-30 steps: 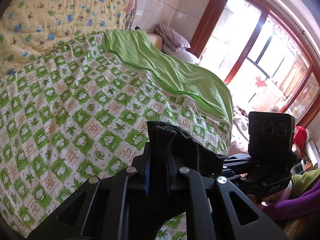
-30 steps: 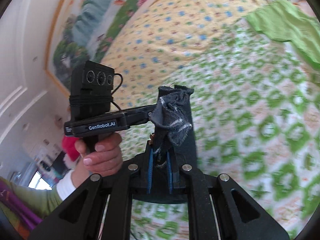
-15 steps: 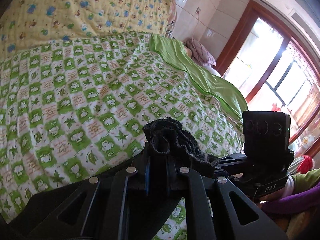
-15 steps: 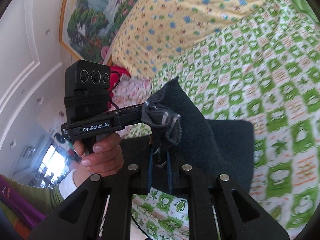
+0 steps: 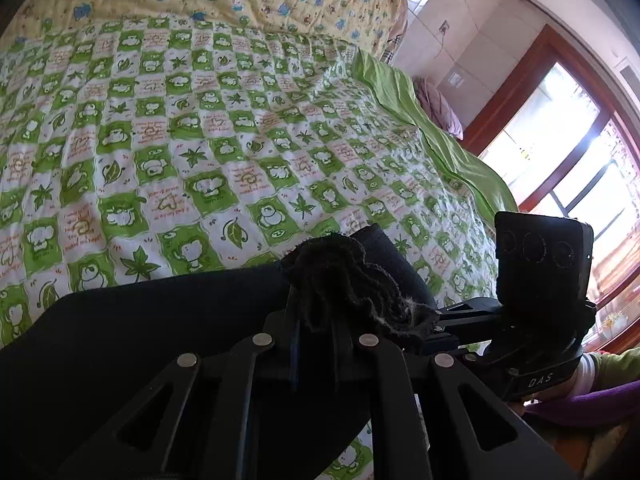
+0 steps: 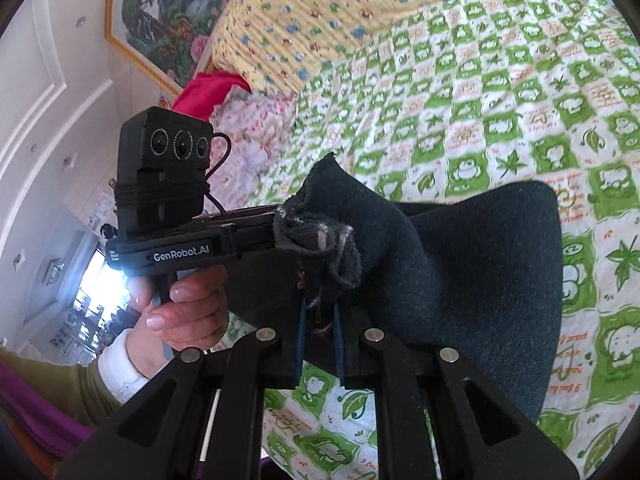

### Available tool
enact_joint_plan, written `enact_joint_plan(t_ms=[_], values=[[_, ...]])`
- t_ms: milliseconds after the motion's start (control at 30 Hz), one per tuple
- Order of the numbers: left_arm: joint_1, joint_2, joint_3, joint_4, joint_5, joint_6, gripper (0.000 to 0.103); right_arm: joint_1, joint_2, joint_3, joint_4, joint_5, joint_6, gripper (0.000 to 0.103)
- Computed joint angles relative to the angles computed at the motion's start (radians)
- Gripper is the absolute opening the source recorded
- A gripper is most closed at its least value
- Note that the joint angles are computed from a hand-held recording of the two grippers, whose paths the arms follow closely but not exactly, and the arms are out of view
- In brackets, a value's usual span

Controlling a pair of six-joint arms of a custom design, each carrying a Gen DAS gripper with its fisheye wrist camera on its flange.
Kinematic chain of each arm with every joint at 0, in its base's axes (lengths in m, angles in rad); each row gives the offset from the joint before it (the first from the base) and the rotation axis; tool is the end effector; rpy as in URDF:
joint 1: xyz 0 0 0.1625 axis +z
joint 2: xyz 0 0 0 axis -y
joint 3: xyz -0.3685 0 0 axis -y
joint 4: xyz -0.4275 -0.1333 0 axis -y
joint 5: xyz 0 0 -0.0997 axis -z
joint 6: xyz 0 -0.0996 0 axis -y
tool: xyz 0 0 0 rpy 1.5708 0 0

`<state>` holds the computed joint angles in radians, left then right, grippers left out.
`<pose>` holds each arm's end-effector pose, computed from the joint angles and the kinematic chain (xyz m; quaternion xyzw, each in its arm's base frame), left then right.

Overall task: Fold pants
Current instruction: 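Lift the hems with the right gripper and fold them toward the left gripper, then lift the folded navy pants with both grippers and swing them across the bed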

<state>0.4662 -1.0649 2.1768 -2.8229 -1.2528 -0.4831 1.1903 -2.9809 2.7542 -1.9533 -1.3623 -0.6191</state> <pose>-0.3548 -0.3626 0.0218 0.2906 0.9412 -0.1611 0.0614 0.0722 -0.2339 0.2947 0.1439 -0.9383 0.3094 0.0558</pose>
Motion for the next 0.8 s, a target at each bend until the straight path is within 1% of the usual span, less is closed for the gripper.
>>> enact_joint_plan(t_ms=[67, 233, 300, 367, 433, 533, 633, 800], values=[[0.004, 0.0, 0.012, -0.005, 0.001, -0.014, 0.01, 0.008, 0.017, 0.0, -0.005, -0.025, 0.003, 0.016], [0.002, -0.02, 0.039, -0.004, 0.017, -0.048, 0.009, 0.053, 0.07, 0.0, -0.047, -0.086, 0.026, 0.017], [-0.001, -0.034, 0.055, -0.006, 0.027, -0.066, 0.009, 0.065, 0.094, -0.002, -0.065, -0.097, 0.039, 0.021], [-0.004, -0.053, 0.075, -0.01, 0.035, -0.093, 0.009, 0.067, 0.099, -0.003, -0.057, -0.092, 0.04, 0.032], [-0.006, -0.073, 0.098, -0.02, 0.042, -0.116, 0.009, 0.088, 0.114, -0.001, -0.066, -0.105, 0.044, 0.037], [-0.024, -0.109, 0.135, -0.021, 0.074, -0.16, 0.01, 0.128, 0.152, -0.002, -0.097, -0.13, 0.058, 0.037], [-0.041, -0.152, 0.177, -0.023, 0.097, -0.204, 0.01, 0.158, 0.186, -0.01, -0.105, -0.138, 0.072, 0.037], [-0.078, -0.231, 0.247, -0.011, 0.151, -0.307, 0.01, 0.244, 0.258, -0.021, -0.163, -0.177, 0.1, 0.037]])
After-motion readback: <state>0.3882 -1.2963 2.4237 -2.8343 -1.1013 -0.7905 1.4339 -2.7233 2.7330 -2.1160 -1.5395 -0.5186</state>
